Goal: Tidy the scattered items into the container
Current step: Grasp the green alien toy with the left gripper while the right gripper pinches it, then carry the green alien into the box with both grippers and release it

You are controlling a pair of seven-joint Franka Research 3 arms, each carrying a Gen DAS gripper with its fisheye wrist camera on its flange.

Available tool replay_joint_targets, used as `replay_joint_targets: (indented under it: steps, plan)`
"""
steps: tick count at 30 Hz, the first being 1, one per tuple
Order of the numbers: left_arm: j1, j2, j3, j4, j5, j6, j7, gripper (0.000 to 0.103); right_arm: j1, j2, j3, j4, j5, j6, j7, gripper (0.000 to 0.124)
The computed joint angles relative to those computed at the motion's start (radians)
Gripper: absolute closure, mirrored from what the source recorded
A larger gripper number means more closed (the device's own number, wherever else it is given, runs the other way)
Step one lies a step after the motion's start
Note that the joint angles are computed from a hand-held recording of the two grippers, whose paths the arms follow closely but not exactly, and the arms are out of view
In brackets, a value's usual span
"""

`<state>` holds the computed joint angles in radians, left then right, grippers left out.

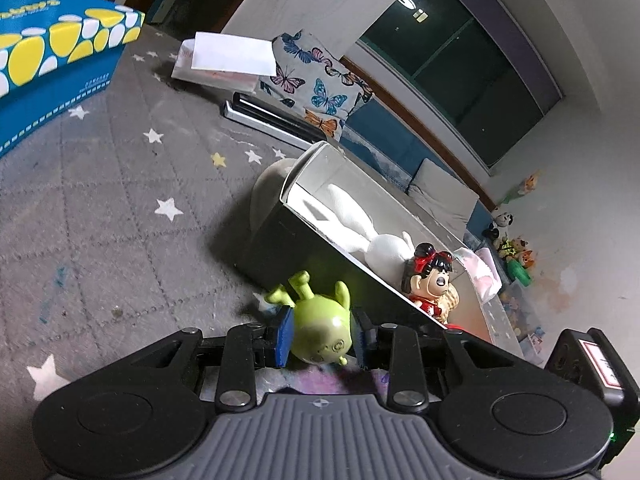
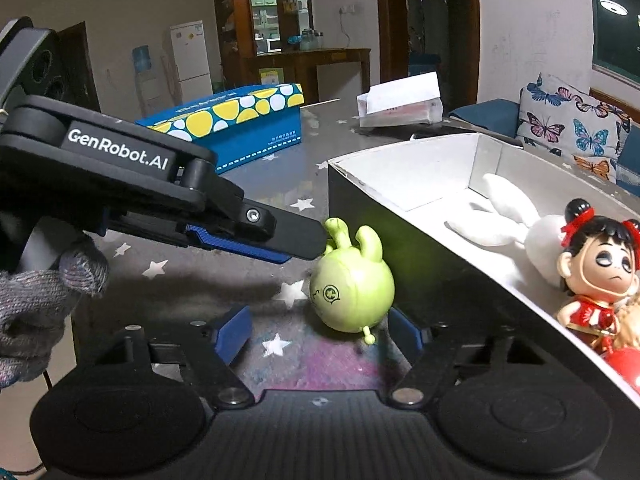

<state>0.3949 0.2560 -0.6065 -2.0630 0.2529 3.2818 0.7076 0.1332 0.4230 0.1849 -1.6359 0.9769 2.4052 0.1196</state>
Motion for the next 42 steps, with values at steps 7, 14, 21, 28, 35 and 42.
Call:
replay_joint_targets:
  steps: [7,14,21,28,35,42]
  plan:
    - [-0.035,0.010,0.038,0.014,-0.027,-0.017,0.003,0.070,0.014,0.020,0.001,0.024,-0.020,0.009,0.076,0.056]
    - [0.072,0.052,-0.078,0.023,-0.062,-0.018,0.049,0.069,0.011,0.027,0.007,0.033,-0.016,0.008,0.116,0.056]
    - [0.197,0.096,-0.202,0.022,-0.010,-0.009,0.053,0.070,0.020,0.032,0.009,0.033,-0.013,0.038,0.168,0.062]
    - [0.241,0.106,-0.240,0.014,0.033,-0.005,0.025,0.071,0.020,0.052,0.013,0.057,-0.028,0.046,0.258,0.076]
    - [0.250,0.073,-0.244,-0.010,0.058,0.001,-0.002,0.073,0.013,0.033,0.021,0.036,-0.030,0.044,0.239,0.077]
    - [0.235,-0.023,-0.222,-0.041,0.113,0.029,-0.071,0.075,-0.009,-0.030,0.023,-0.010,0.047,0.017,0.160,0.077]
